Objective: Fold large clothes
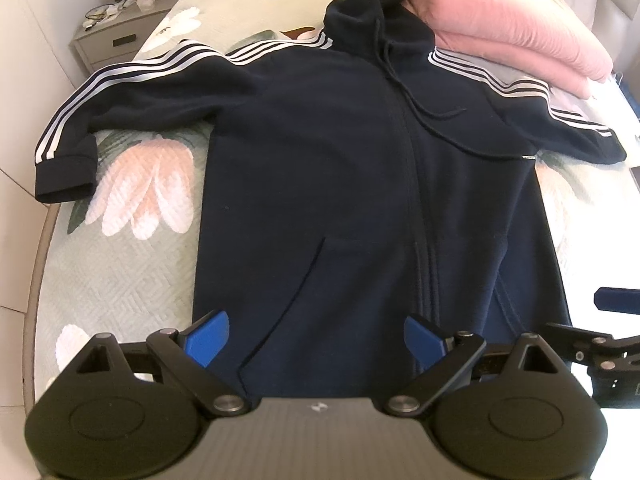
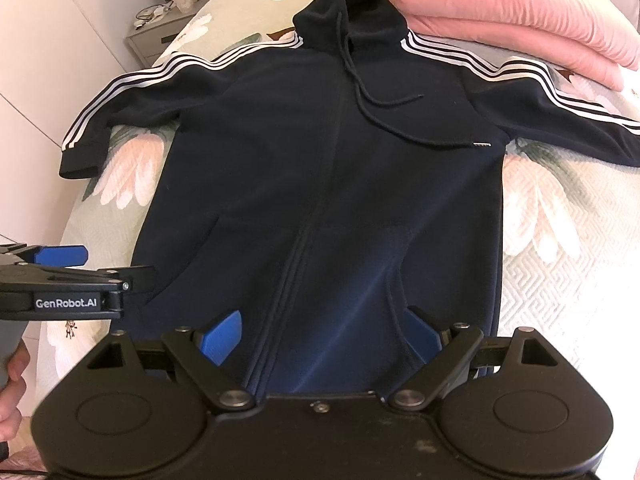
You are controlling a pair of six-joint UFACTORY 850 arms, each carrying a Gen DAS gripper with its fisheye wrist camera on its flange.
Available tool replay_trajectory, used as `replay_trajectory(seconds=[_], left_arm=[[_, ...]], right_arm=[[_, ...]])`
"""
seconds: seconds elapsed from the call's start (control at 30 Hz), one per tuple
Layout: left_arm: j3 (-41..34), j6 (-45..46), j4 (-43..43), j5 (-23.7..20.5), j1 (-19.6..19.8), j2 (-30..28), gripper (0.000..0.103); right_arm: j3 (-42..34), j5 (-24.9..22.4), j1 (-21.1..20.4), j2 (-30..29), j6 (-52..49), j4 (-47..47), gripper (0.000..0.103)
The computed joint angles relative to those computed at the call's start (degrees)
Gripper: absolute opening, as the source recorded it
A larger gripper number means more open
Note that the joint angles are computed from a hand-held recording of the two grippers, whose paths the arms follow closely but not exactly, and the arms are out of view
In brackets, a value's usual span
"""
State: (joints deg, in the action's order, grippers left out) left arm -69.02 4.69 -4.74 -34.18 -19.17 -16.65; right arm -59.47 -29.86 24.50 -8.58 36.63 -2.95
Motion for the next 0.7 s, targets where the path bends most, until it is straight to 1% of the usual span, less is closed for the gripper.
replay_trajectory(seconds=[0.1,0.23,0.7], left_arm=[[0.09,-0.38,0.64,0.17,-0.11,0.04,0.096],[-0.06,1.22,-1.31,-0.39,0.16,-0.11,0.096],[-0.02,0.89,-1.13,-0.18,0.26,-0.16,0.096]], right_arm=[[-0.01,0.02,0.1,0.06,-0.37,0.01,0.103],[0.02,0.11,-0.15,0.2,-0.43,0.35,0.103],[0.24,0.59,-0.71,0.27,-2.28,2.05,0.103]])
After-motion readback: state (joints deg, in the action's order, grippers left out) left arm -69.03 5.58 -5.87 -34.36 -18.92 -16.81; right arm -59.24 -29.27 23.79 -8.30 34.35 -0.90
